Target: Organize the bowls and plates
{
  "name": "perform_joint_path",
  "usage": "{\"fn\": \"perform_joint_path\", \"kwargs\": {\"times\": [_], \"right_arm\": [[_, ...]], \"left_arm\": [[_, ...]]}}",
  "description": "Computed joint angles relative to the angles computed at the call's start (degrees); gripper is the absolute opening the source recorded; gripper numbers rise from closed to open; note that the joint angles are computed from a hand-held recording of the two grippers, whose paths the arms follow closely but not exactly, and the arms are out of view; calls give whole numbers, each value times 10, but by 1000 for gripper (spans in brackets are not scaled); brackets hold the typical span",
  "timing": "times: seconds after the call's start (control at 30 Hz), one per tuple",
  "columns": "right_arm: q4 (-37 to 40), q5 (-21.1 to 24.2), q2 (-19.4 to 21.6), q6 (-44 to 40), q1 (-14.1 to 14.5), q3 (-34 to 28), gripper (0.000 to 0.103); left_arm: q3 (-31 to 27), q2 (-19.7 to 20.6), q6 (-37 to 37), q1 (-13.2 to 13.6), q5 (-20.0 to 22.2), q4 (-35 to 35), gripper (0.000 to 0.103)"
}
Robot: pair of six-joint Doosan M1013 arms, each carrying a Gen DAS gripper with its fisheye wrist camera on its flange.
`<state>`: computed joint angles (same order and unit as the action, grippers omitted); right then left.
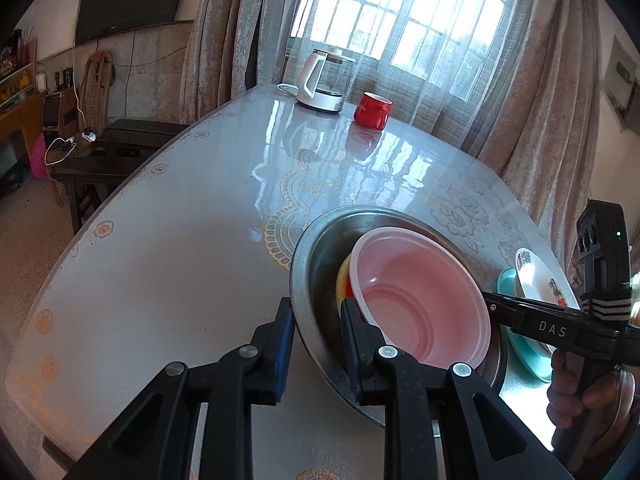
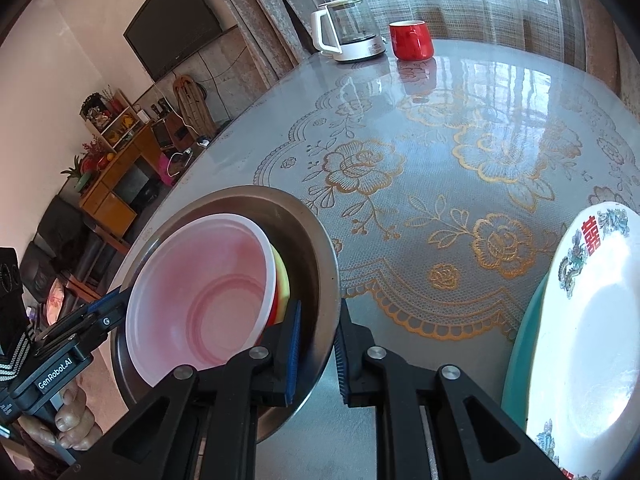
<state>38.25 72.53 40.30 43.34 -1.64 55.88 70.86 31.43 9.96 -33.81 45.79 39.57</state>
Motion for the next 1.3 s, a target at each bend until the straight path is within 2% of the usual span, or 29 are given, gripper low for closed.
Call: {"fn": "perform_joint_path", "kwargs": {"times": [0.6,0.97,1.3], "right_arm": [[30,-10,-3,6,-26,-7,16],[45,-23,-1,21,-48,-22,16],[56,-52,-2,42,-79,-30,16]], "left_arm": [[-39,17,46,-6,-14,-13,23],[-106,51,113,-9,-18,-45,23],[-194,97,214,-11,-24,-107,23]]}}
